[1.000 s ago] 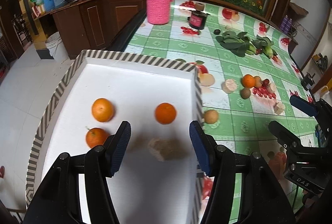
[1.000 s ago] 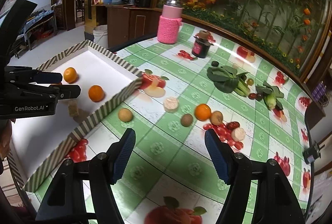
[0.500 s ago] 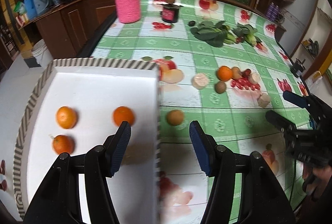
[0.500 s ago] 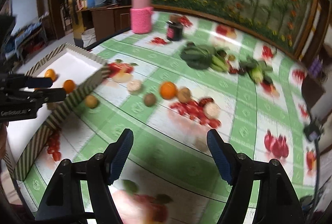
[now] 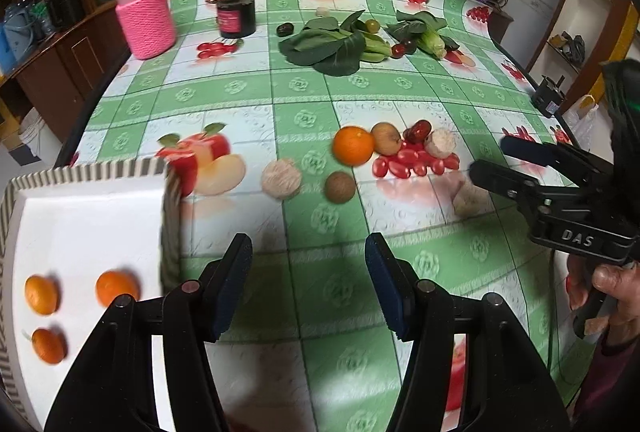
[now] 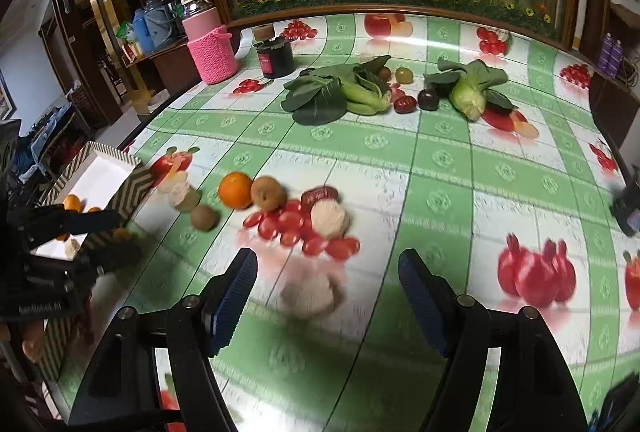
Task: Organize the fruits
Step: 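Move both tools back from the tray toward the remaining items on the table, then close the left tool on a brown rough ball while the right tool grasps a tan rough block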
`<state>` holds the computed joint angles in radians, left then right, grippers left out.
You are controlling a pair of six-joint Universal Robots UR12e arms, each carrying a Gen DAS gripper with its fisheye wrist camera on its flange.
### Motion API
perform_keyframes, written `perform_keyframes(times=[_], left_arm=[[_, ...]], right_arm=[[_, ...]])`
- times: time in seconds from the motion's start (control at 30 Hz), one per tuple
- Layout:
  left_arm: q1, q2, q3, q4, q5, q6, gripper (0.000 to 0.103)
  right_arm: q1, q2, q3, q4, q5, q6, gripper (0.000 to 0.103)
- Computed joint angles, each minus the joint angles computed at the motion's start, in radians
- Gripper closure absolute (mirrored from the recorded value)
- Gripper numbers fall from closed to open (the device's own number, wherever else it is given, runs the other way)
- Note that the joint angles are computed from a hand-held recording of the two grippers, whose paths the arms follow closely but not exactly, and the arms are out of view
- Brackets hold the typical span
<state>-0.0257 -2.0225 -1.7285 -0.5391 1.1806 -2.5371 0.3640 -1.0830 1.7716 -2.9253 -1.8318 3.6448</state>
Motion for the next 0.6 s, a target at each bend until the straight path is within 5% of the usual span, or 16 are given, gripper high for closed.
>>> perform_keyframes(times=[0.2, 0.4, 0.6], left_arm=[[-0.013, -0.034, 0.042, -0.010, 0.020, 0.006, 0.046], [-0.020, -0.067, 0.084, -0.036, 0.031, 0.020, 0.046], [-0.028, -0.094, 0.111, -0.042, 0.052, 0.006, 0.046]], right_arm=[[-0.014, 0.040, -0.051, 0.047, 0.001, -0.056, 0.034], [-0.021, 0.066, -0.080, 0.092, -0.003, -0.087, 0.074], [-0.025, 0.063, -0.070, 0.069, 0.012, -0.087, 0.076]])
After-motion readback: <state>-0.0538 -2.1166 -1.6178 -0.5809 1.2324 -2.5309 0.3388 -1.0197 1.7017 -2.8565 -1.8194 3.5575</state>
